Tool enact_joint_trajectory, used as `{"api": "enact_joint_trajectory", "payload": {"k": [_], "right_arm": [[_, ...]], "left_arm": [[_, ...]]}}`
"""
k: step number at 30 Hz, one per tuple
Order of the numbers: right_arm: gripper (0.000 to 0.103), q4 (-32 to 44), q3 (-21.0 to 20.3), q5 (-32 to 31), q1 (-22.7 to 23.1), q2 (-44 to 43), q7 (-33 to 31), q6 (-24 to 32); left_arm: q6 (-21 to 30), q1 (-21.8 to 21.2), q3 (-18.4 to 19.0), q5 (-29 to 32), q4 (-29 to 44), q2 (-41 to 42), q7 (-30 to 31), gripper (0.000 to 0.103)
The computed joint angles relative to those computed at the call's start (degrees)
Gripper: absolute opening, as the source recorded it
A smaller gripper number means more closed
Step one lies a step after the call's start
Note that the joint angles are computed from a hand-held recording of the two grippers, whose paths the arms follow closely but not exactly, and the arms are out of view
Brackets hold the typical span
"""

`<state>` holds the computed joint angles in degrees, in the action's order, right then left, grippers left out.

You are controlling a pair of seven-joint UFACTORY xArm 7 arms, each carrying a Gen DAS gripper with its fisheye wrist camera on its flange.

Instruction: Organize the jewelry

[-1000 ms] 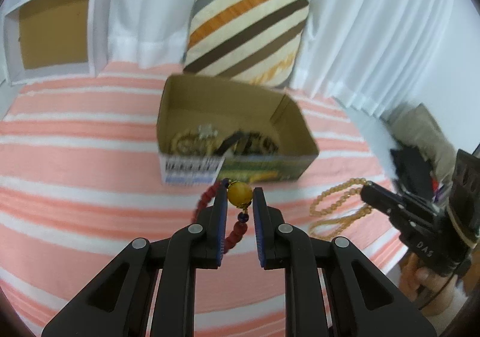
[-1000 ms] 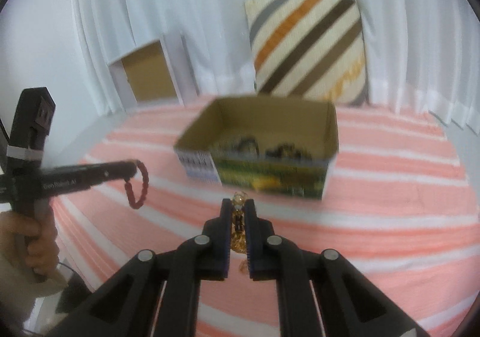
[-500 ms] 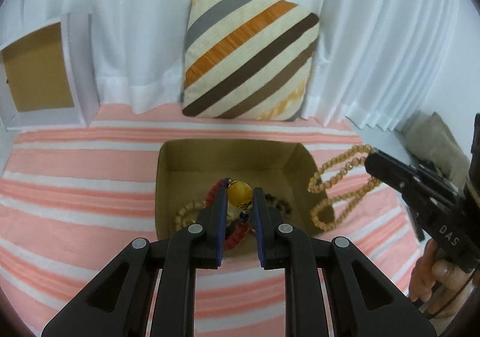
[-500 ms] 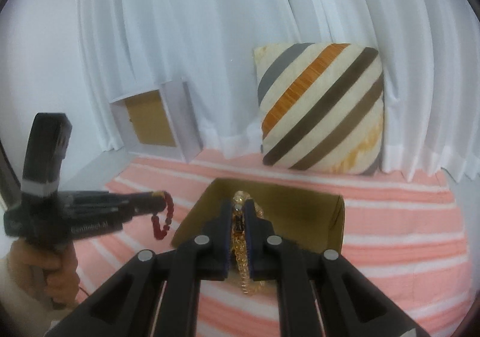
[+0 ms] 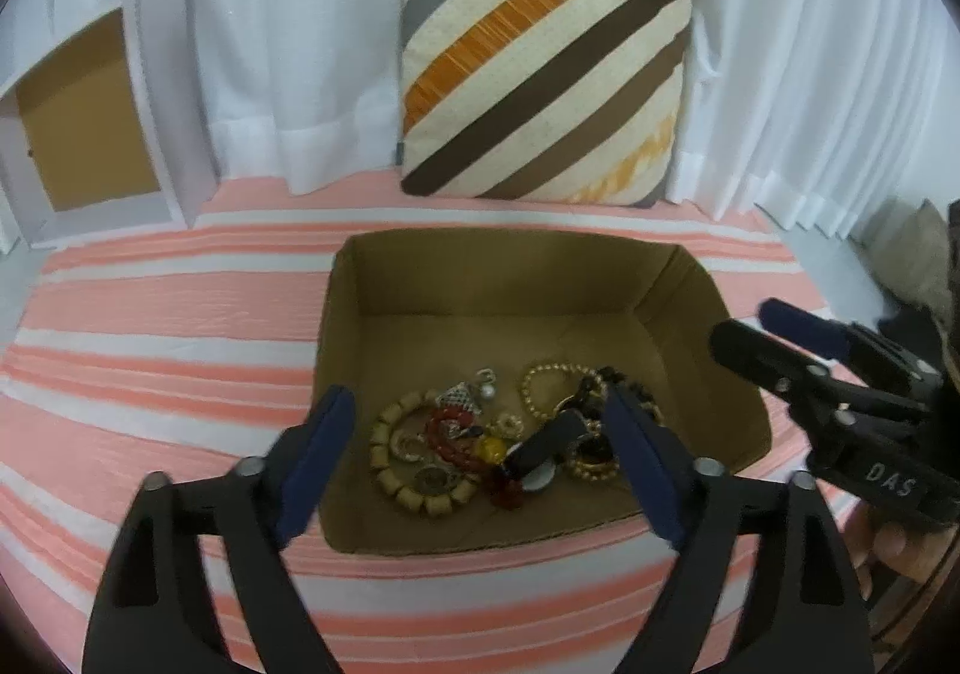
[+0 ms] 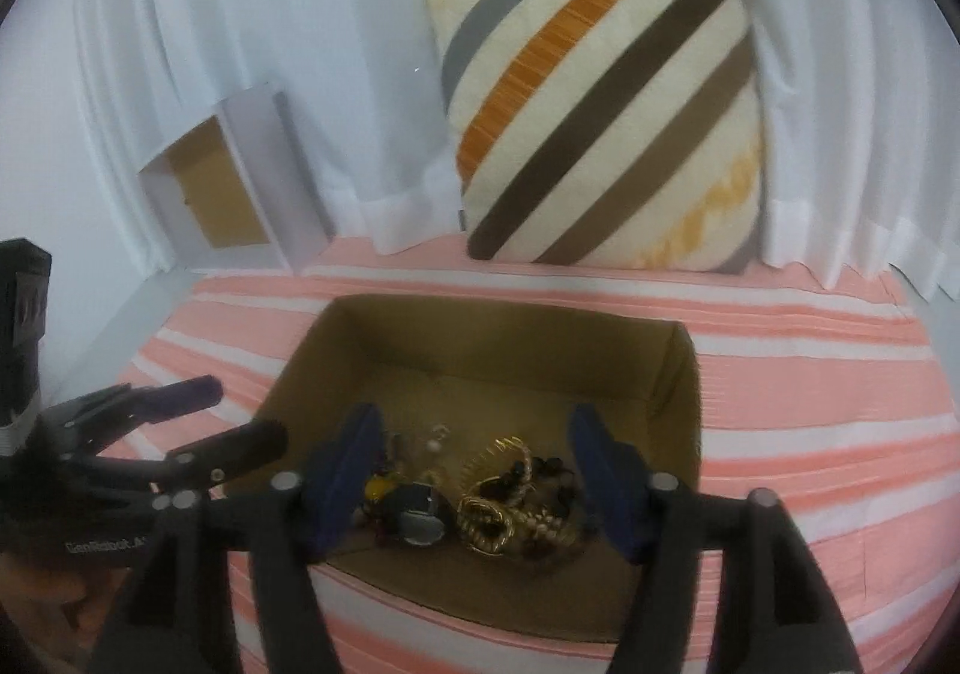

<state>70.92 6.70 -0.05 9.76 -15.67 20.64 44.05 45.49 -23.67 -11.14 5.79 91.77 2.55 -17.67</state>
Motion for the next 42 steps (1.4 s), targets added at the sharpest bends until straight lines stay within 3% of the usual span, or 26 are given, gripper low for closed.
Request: {"api": "enact_joint_trajectory", "payload": {"k": [2, 7, 13, 19, 27, 33, 42], "right_arm": [[0.067, -0.68, 0.55, -1.37, -0.56, -1.36, 1.84, 0.67], [0.067, -0.28, 1.2, -2.58, -0.91, -2.66, 4.35, 2.84], [0.071, 0.72, 2.41, -4.26, -0.7, -4.43, 6.73, 6.48], [0.072, 1.52, 4.04, -6.39, -0.65, -7.5, 9.24, 10.3], [0.072, 4.05, 6.2, -7.68, 0.02, -10.5, 10.57, 15.63], [0.074, 5.83, 7.9, -7.99, 0.55, -12.77, 11.65, 19.25], [0.077, 8.62, 10.29, -7.76, 1.42, -14.94, 12.05, 23.59]], "left_arm": [[0.22, -0.47, -0.01, 4.37, -0.43, -0.71, -3.61, 0.1], [5.35, -2.32, -0.78, 18.51, 2.19, -0.37, -12.72, 0.101], [10.36, -4.19, -2.28, 31.16, 1.2, -2.97, -17.63, 0.101], [10.94, -2.33, -3.05, 21.51, -1.97, -8.79, -14.75, 0.101], [9.43, 0.5, -4.87, 13.91, -7.15, -16.51, -12.23, 0.101], [11.67, 3.72, -8.36, 15.73, -8.99, -21.44, -13.48, 0.101], [14.16, 6.07, -9.38, 11.62, -10.86, -27.16, -12.29, 0.102]]}}
